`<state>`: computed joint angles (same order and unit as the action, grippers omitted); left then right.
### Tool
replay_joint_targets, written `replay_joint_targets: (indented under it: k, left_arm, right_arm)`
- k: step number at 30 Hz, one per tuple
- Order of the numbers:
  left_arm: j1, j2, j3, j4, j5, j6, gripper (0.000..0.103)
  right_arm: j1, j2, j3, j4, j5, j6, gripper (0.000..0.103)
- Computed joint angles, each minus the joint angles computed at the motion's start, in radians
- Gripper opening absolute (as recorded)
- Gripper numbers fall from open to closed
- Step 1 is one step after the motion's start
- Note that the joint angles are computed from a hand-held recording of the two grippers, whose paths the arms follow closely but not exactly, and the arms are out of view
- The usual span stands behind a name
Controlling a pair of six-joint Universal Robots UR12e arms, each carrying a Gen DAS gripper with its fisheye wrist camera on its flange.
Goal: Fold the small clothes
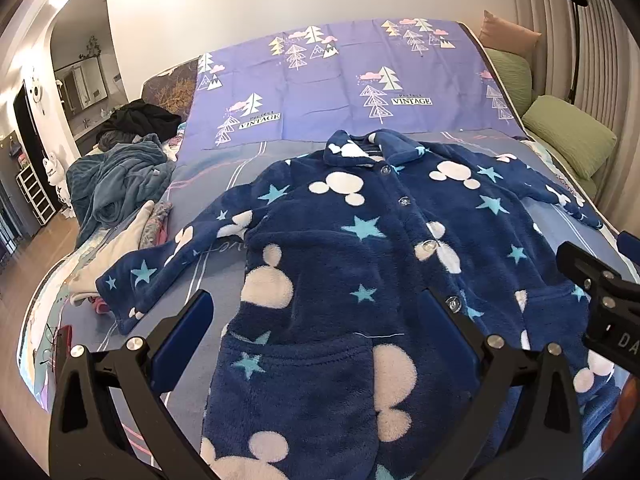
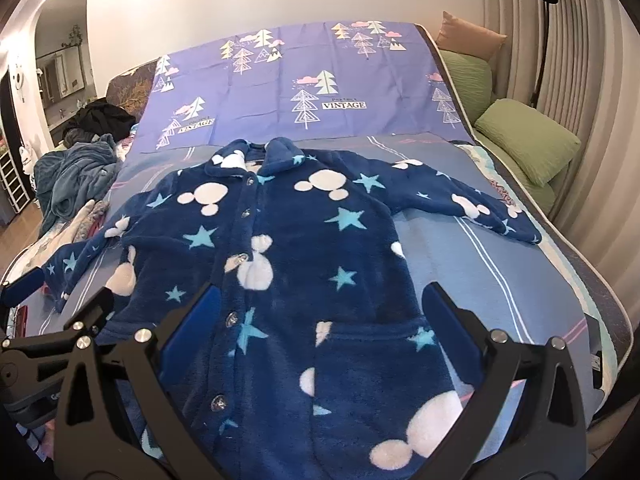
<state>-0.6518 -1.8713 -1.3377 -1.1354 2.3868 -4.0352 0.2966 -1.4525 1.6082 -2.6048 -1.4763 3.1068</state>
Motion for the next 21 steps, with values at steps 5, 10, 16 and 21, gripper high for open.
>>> replay_joint_targets:
  k: [5, 10, 16, 21]
  left_arm:
    - [0.004, 0.002, -0.006, 0.01, -0.017, -0.002, 0.102]
    - [0.016, 0.006, -0.011, 0.018, -0.067, 0.007, 0.102]
    - [0.026, 0.009, -0.015, 0.019, -0.105, -0.018, 0.102]
    - [0.029, 0.012, -0.024, 0.032, -0.11, -0.027, 0.102]
  right_arm:
    - [0.001, 0.002, -0.001, 0.001, 0.001, -0.008, 0.101]
    - [0.005, 0.006, -0.007, 0.012, -0.014, -0.007, 0.101]
    - [0.003, 0.013, -0.015, 0.027, -0.028, 0.007, 0.101]
    - [0.002, 0.017, -0.021, 0.037, -0.034, 0.012, 0.101]
